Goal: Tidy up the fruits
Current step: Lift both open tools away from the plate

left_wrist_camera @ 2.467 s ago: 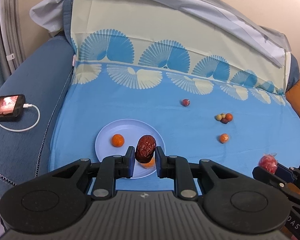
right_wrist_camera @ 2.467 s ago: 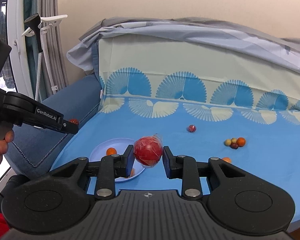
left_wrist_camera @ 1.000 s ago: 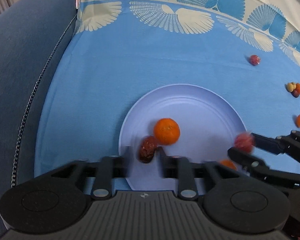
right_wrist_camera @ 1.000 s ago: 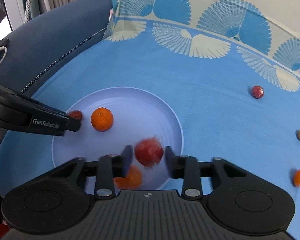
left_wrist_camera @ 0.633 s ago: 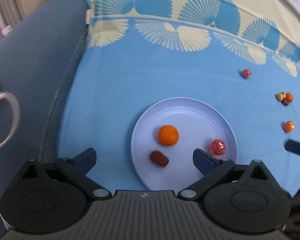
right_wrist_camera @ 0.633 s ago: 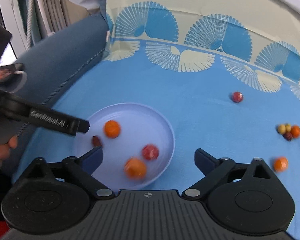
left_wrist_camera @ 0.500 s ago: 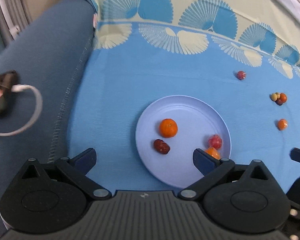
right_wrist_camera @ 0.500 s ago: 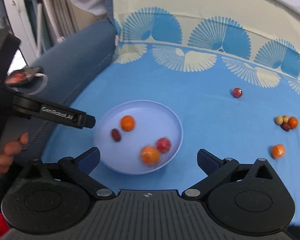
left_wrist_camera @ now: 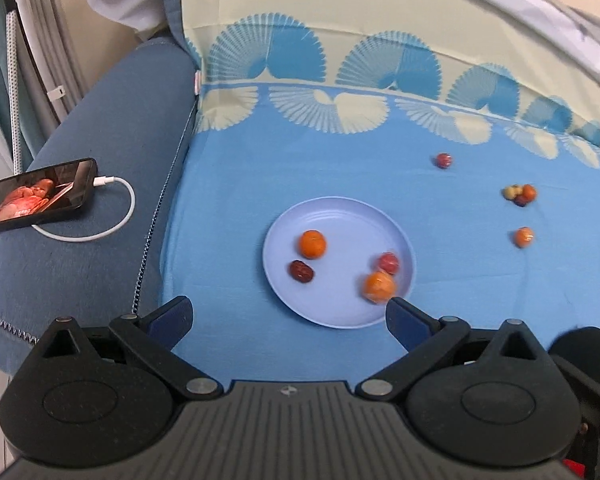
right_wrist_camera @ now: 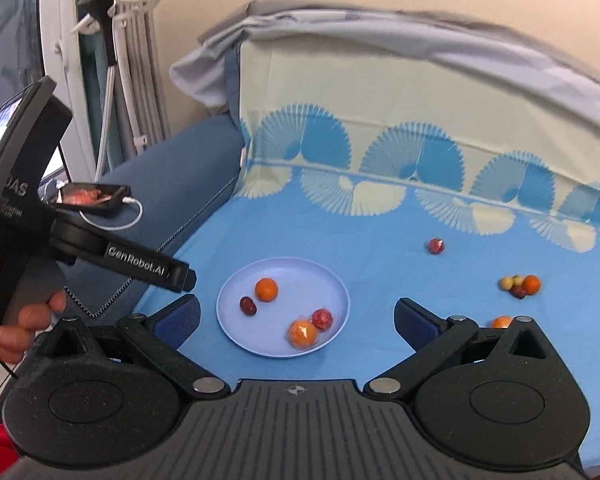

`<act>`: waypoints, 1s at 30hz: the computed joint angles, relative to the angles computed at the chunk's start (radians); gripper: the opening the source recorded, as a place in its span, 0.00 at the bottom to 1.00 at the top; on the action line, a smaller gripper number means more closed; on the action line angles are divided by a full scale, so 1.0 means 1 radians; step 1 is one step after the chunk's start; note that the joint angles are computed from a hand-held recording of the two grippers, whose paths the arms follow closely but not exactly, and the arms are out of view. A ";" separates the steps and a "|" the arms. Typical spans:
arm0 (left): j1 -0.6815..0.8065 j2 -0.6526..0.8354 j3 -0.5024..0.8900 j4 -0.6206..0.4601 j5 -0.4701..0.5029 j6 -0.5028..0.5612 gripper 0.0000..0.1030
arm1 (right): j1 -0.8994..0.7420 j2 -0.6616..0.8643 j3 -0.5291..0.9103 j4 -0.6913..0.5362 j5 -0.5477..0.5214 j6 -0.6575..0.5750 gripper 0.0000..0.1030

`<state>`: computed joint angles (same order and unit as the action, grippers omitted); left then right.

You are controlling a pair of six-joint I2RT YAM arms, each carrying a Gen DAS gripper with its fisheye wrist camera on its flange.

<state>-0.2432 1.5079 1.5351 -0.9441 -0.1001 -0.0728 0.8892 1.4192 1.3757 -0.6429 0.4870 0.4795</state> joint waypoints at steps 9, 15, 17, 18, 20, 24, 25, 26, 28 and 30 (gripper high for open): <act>-0.072 -0.101 -0.025 -0.003 -0.021 -0.026 1.00 | 0.078 -0.114 -0.063 -0.040 0.128 0.056 0.99; -0.098 -0.145 -0.034 -0.011 -0.026 -0.040 1.00 | 0.108 -0.146 -0.077 -0.057 0.179 0.088 0.99; -0.105 -0.159 -0.040 -0.011 -0.027 -0.041 1.00 | 0.122 -0.150 -0.078 -0.064 0.195 0.097 0.99; -0.107 -0.165 -0.044 -0.010 -0.028 -0.040 1.00 | 0.129 -0.153 -0.078 -0.066 0.204 0.099 0.99; -0.110 -0.178 -0.052 -0.010 -0.027 -0.038 1.00 | 0.139 -0.152 -0.075 -0.068 0.215 0.099 0.99; -0.113 -0.193 -0.068 -0.007 -0.035 -0.034 1.00 | 0.147 -0.157 -0.077 -0.061 0.223 0.087 0.99; -0.112 -0.193 -0.068 -0.007 -0.033 -0.033 1.00 | 0.150 -0.155 -0.077 -0.059 0.225 0.088 0.99; -0.111 -0.193 -0.068 -0.009 -0.032 -0.032 1.00 | 0.146 -0.155 -0.076 -0.057 0.220 0.086 0.99; -0.107 -0.195 -0.067 -0.008 -0.032 -0.030 1.00 | 0.139 -0.153 -0.077 -0.054 0.208 0.086 0.99; -0.100 -0.194 -0.066 -0.006 -0.030 -0.031 1.00 | 0.128 -0.156 -0.082 -0.050 0.192 0.083 0.99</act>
<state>-0.3436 1.3141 1.4689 -0.9500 -0.1296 -0.1040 1.0170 1.2631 1.2939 -0.6927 0.6791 0.5626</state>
